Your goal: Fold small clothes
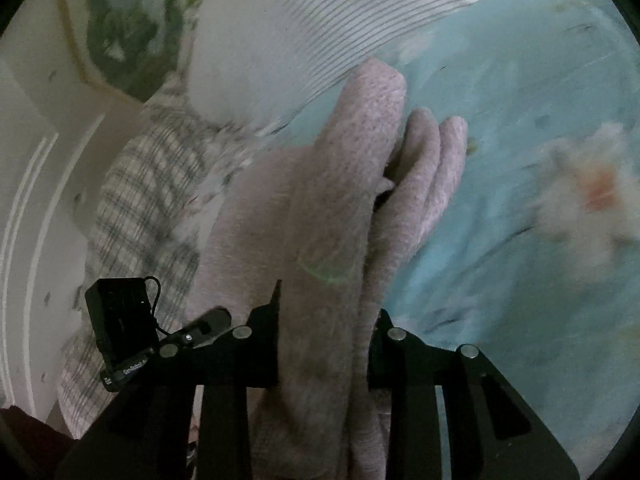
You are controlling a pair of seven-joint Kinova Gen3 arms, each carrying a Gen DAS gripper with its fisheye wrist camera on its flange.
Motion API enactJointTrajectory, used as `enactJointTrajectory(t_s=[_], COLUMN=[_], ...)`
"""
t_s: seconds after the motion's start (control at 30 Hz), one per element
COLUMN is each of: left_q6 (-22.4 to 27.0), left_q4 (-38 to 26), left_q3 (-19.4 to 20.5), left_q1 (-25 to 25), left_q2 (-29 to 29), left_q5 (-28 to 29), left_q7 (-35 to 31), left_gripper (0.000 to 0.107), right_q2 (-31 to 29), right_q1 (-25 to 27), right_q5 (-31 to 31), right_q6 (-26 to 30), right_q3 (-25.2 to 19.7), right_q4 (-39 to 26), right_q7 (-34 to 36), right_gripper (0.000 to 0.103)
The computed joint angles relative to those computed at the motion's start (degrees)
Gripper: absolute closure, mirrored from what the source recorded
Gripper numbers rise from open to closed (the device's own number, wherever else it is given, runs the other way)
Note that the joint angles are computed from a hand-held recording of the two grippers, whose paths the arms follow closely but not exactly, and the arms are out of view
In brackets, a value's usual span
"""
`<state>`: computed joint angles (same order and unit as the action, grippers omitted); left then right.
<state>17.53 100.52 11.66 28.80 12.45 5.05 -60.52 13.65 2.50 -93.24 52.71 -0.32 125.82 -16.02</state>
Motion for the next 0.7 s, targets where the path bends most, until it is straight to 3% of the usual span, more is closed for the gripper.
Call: enactJointTrajectory(t_s=[0.2, 0.3, 0.4, 0.53, 0.7], left_q6=[-1.14, -2.75, -4.00, -5.14, -5.17], left_q4=[9.09, 12.74, 15.11, 16.86, 16.99], left_q3=[-1.75, -0.41, 0.24, -0.62, -1.48], left_q1=[-1.31, -4.23, -5.64, -4.52, -3.33], left_q2=[-7.48, -8.97, -9.19, -8.22, -6.50], left_q5=[-1.73, 1.97, 4.16, 0.82, -2.20], left_q7=[4.10, 1.81, 0.22, 3.55, 7.04], left_gripper=[0.073, 0.073, 0.073, 0.071, 0.059], right_q2=[1.95, 3.35, 4.35, 5.16, 5.03], right_q1=[-5.95, -7.72, -8.25, -8.30, -9.28], right_q5=[-0.08, 0.74, 0.50, -0.24, 0.71], right_q6=[-4.89, -7.00, -8.15, -8.75, -12.63], right_q3=[-3.08, -4.00, -4.53, -4.60, -4.87], right_q4=[-2.96, -4.25, -4.36, -3.94, -3.32], right_q7=[-1.62, -3.07, -3.02, -2.97, -4.00], right_gripper=[0.072, 0.072, 0.072, 0.071, 0.063])
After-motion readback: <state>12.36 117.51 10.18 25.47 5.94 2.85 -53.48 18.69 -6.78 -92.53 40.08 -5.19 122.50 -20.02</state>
